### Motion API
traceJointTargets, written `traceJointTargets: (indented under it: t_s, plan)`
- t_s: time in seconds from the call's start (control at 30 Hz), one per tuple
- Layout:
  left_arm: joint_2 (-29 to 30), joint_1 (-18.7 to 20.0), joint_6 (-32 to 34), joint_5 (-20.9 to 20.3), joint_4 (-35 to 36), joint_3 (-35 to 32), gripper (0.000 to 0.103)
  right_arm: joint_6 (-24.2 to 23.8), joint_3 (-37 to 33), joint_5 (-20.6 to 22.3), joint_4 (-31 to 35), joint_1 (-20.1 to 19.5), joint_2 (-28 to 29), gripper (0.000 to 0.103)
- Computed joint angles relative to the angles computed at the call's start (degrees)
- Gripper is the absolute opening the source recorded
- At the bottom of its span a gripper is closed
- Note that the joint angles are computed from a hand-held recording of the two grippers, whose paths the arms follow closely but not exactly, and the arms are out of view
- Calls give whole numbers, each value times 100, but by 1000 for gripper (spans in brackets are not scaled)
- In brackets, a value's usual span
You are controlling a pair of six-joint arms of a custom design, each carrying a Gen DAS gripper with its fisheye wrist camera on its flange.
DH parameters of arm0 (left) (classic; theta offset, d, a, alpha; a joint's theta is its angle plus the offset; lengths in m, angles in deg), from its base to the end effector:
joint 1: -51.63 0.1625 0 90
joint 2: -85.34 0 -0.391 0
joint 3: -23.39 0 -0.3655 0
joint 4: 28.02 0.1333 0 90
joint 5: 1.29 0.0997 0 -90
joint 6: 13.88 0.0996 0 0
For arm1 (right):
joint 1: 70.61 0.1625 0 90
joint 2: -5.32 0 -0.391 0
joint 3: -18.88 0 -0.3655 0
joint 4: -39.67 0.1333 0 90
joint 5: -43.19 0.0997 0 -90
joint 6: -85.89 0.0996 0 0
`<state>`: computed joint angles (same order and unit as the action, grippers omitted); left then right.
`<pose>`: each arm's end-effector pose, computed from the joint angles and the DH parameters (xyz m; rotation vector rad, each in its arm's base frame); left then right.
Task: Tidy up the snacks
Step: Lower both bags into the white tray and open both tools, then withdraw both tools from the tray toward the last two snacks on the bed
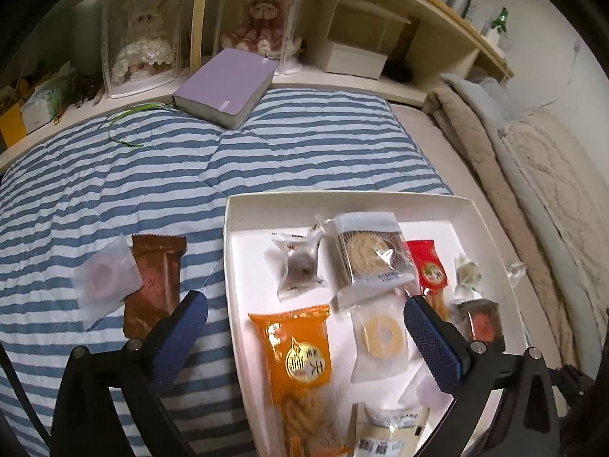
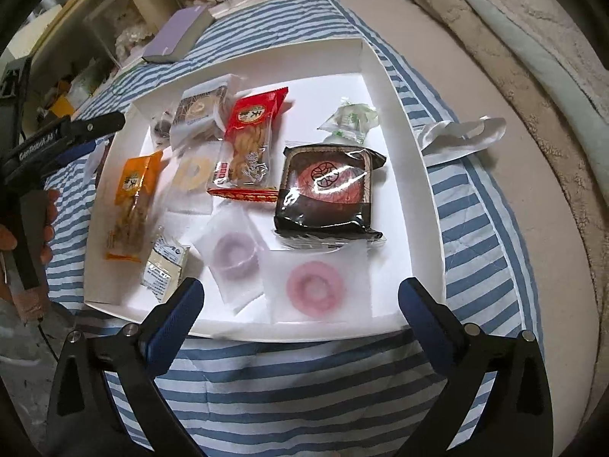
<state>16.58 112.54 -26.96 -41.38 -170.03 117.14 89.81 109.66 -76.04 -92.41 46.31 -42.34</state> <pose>-0.1042 -0.6182 0.3607 0.0666 2.3460 -0.9134 0.3599 -0.5218 0.1130 0.5326 -2.5863 0.1600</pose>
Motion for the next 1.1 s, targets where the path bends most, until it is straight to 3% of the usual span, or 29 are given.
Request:
traceJointTargets:
  t_s: [0.43, 0.6, 0.87, 1.1]
  plan:
    - [-709, -568, -399, 330, 579, 505, 103, 80, -23, -119, -83, 156, -72, 103]
    - [-1027, -801, -459, 228, 698, 672, 103, 62, -66, -253, -184, 254, -86, 103]
    - [-1717, -1297, -475, 373, 947, 976, 103, 44, -139, -378, -735, 511, -146, 103]
    - [-2308, -1640, -823, 534, 1641, 1017, 103, -151, -359, -494, -1091, 830, -37, 103]
